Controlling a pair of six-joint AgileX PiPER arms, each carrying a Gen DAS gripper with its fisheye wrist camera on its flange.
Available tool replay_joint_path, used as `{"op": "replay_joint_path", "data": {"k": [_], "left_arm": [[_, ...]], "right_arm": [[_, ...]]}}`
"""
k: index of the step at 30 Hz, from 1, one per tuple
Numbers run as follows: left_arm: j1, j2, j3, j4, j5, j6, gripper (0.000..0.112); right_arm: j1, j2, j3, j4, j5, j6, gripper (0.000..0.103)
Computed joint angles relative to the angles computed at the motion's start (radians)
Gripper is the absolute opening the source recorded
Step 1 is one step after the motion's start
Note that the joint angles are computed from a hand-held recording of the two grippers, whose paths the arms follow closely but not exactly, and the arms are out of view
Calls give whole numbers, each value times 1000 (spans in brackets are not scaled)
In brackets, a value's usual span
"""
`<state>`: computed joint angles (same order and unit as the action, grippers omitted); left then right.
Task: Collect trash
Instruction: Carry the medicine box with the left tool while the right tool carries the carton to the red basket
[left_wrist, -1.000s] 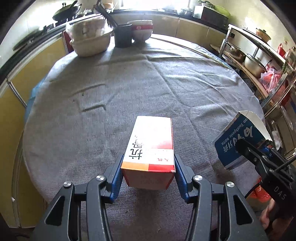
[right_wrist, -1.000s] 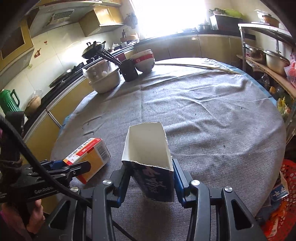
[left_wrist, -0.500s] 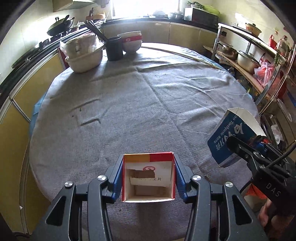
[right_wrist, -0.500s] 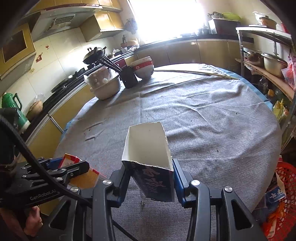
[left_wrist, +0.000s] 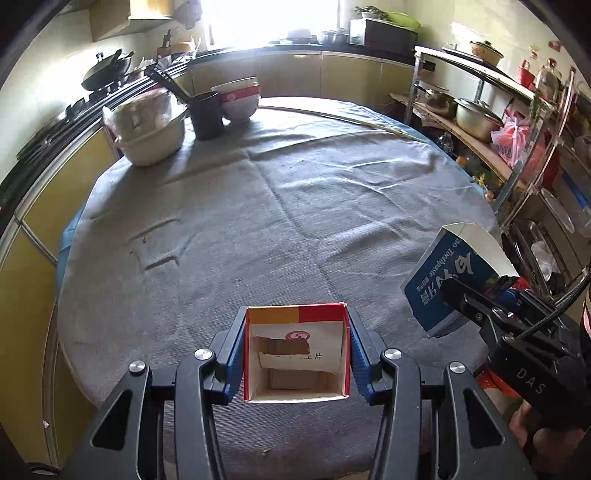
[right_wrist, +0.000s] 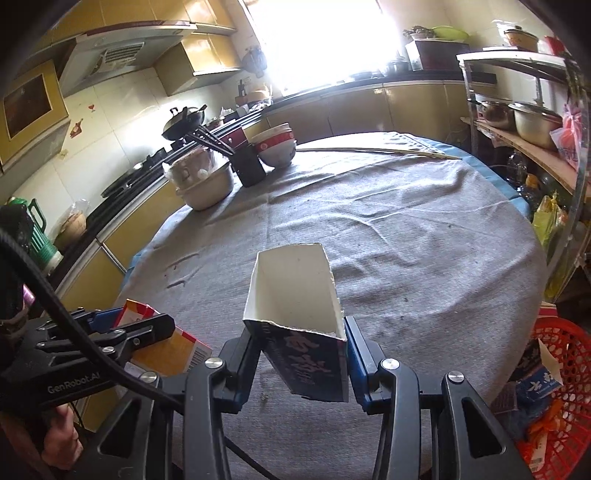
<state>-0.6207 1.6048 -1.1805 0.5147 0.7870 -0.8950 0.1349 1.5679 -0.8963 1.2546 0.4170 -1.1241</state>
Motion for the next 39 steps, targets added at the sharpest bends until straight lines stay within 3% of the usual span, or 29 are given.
{"op": "replay_joint_path", "data": {"k": [21, 39], "left_arm": [[-163, 194, -283, 17, 144, 51, 50], [-287, 432, -646, -5, 276, 211, 50]], "right_arm": [[-334, -31, 95, 112, 173, -184, 46], [-581, -12, 103, 137, 265, -256, 46]]}}
